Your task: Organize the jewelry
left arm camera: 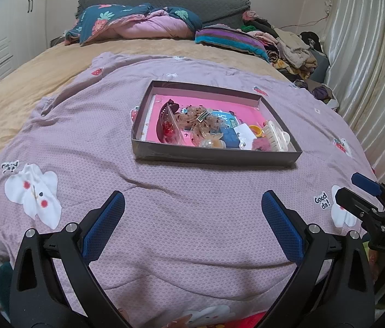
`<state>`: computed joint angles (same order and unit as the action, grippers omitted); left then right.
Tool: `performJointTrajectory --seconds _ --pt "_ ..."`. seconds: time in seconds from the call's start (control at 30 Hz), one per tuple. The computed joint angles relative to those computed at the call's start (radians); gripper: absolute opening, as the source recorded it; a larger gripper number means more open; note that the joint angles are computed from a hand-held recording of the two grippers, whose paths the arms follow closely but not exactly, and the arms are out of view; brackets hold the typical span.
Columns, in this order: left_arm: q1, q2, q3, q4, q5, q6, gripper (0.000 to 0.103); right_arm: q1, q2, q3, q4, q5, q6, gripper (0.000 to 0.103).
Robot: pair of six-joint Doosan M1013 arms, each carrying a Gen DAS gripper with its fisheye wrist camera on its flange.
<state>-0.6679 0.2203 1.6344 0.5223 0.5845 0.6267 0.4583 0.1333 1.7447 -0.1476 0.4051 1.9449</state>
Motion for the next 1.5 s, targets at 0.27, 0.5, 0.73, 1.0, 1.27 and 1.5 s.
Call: performJointTrajectory --seconds 0.27,0.5,0.73,1.0,1.27,1.5 --pt "0.003 0.002 -0.001 -0.015 -0.004 0.017 0.094 -0.001 0.0 0.0 0.0 0.0 -0.002 0.098" --pt "0.008 0.002 0.003 -0.025 -0.025 0.024 0.094 0.0 0.002 -0.003 -0.017 0.01 0.012 0.098" --pt "0.023 0.01 0.005 -0.104 -0.039 0.072 0.094 0.003 0.007 -0.005 -0.058 0.018 0.044 0.098" --pt "0.034 0.031 -0.007 -0.131 -0.015 0.096 0.094 -0.007 0.021 -0.008 -0.12 0.019 0.127 0.098" --pt "0.128 0.08 -0.06 -0.076 0.053 -0.041 0.094 -0.097 0.091 -0.061 -0.246 0.083 0.346 0.099" --pt "0.246 0.186 -0.185 0.116 0.242 -0.198 0.094 -0.234 0.242 -0.215 -0.406 0.317 0.589 0.099"
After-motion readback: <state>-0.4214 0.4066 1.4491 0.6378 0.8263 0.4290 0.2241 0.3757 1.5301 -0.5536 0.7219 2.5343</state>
